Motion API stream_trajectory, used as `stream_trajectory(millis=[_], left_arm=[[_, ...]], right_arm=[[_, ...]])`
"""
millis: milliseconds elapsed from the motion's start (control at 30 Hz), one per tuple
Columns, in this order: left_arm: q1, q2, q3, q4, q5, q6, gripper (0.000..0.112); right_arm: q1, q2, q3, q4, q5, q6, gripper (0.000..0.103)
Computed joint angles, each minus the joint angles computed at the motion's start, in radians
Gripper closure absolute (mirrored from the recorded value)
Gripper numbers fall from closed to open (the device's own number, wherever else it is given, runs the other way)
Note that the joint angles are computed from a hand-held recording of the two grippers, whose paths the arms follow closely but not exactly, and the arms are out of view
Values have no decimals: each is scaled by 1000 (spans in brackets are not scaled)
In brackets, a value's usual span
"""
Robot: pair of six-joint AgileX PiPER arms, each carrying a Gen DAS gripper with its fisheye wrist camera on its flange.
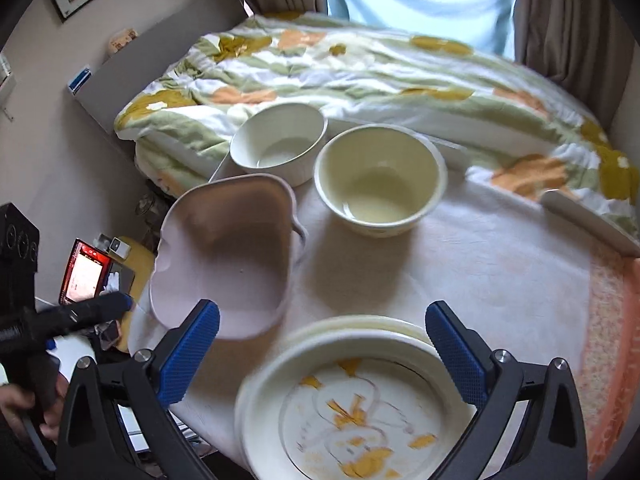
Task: Organize plates and bowls
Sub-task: 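Reach the left gripper to the mauve basin rim and close, then lift the mauve basin with the left gripper and carry it aside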
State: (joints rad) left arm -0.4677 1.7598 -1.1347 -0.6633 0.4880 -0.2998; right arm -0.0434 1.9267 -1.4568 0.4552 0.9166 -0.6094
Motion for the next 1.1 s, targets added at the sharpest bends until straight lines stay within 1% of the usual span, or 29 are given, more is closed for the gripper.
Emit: stream_trajectory(millis=[33, 67, 100, 133, 200, 233, 267, 300, 333, 367, 433, 467, 500, 533, 600, 633, 700, 800, 1000, 1100], left_arm=[[15, 33, -21, -16, 16, 28, 39], [25, 58, -39, -19, 29, 42, 41], [33, 79, -54, -14, 41, 46, 45], [44, 104, -76, -11, 59, 56, 51], [57, 141, -116, 16, 90, 52, 59], [60, 160, -141, 41, 106, 38, 62], [62, 171, -155, 51, 114, 35, 64], [63, 181, -169, 64, 123, 28, 68], [63, 194, -187, 88, 136, 12, 72], [61, 206, -206, 112, 153, -4, 73], [67, 229, -230, 122, 179, -3, 83], [74, 235, -232, 103, 183, 14, 86], [77, 240, -236, 105, 189, 11, 89], [79, 248, -243, 116, 191, 5, 95], [74, 248, -250, 161, 192, -28, 100], [70, 247, -254, 186, 196, -48, 101], [61, 247, -264, 231, 203, -84, 101], [47, 239, -280, 294, 220, -122, 101], [-1, 190, -319, 453, 272, -239, 101], [-45, 172, -375, 537, 326, -302, 101]], right_arm=[[26, 35, -30, -26, -2, 38, 1], [46, 62, -51, -46, -4, 66, 3], [60, 86, -76, -57, 5, 86, 9], [73, 117, -104, -59, 19, 100, 12], [80, 160, -150, -45, 52, 107, 22], [82, 180, -171, -38, 70, 110, 24], [87, 191, -182, -40, 76, 120, 31], [92, 202, -192, -48, 79, 133, 37], [96, 210, -200, -56, 83, 145, 40], [98, 221, -211, -60, 89, 157, 44], [102, 238, -228, -69, 96, 184, 45], [101, 240, -227, -69, 95, 188, 46], [101, 246, -233, -70, 99, 193, 53], [102, 250, -240, -69, 110, 198, 57], [101, 253, -241, -61, 116, 193, 76], [101, 254, -240, -62, 117, 192, 78], [103, 245, -225, -62, 108, 188, 87], [96, 230, -202, -36, 92, 169, 90], [77, 150, -119, 19, 62, 107, 91], [38, 97, -65, 81, 59, 48, 91]])
